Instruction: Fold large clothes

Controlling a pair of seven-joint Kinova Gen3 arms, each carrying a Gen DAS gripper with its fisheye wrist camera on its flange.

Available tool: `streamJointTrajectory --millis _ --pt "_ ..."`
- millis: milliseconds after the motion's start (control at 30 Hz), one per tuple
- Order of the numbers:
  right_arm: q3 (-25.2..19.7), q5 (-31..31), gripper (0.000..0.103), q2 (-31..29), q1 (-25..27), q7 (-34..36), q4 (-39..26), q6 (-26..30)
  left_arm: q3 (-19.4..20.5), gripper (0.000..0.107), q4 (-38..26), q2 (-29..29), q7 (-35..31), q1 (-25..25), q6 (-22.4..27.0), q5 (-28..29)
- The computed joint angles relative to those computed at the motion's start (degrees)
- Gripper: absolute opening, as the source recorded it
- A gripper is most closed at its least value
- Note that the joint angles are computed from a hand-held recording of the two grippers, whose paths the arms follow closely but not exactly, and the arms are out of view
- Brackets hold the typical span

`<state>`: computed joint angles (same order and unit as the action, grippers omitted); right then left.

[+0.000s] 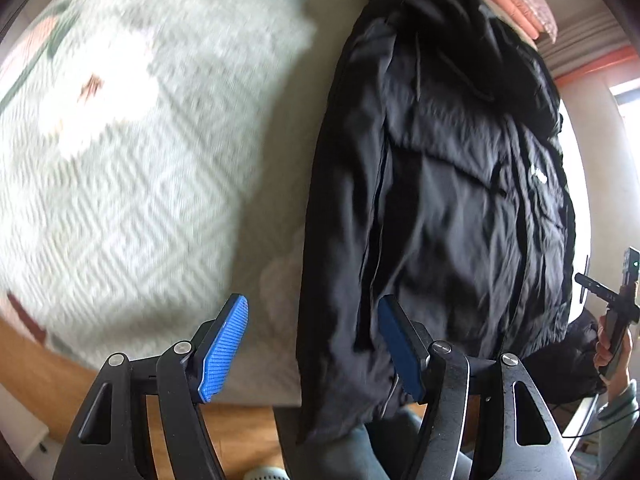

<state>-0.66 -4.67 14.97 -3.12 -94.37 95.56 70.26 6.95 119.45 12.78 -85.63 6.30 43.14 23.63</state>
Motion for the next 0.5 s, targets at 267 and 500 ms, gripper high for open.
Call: streamJointTrajectory --millis 267,500 --pt "1.93 -1.5 0.071 -4.77 4.11 2.45 7.83 -0.69 0.24 0.069 5.85 -0.85 -3.67 -2.44 0.24 7.77" --pt "2.64 -4.74 0.071 -6.21 7.2 7.54 12.58 0.05 -0.4 0.069 9.89 -0.26 -10.74 -5.57 -0.39 16.71"
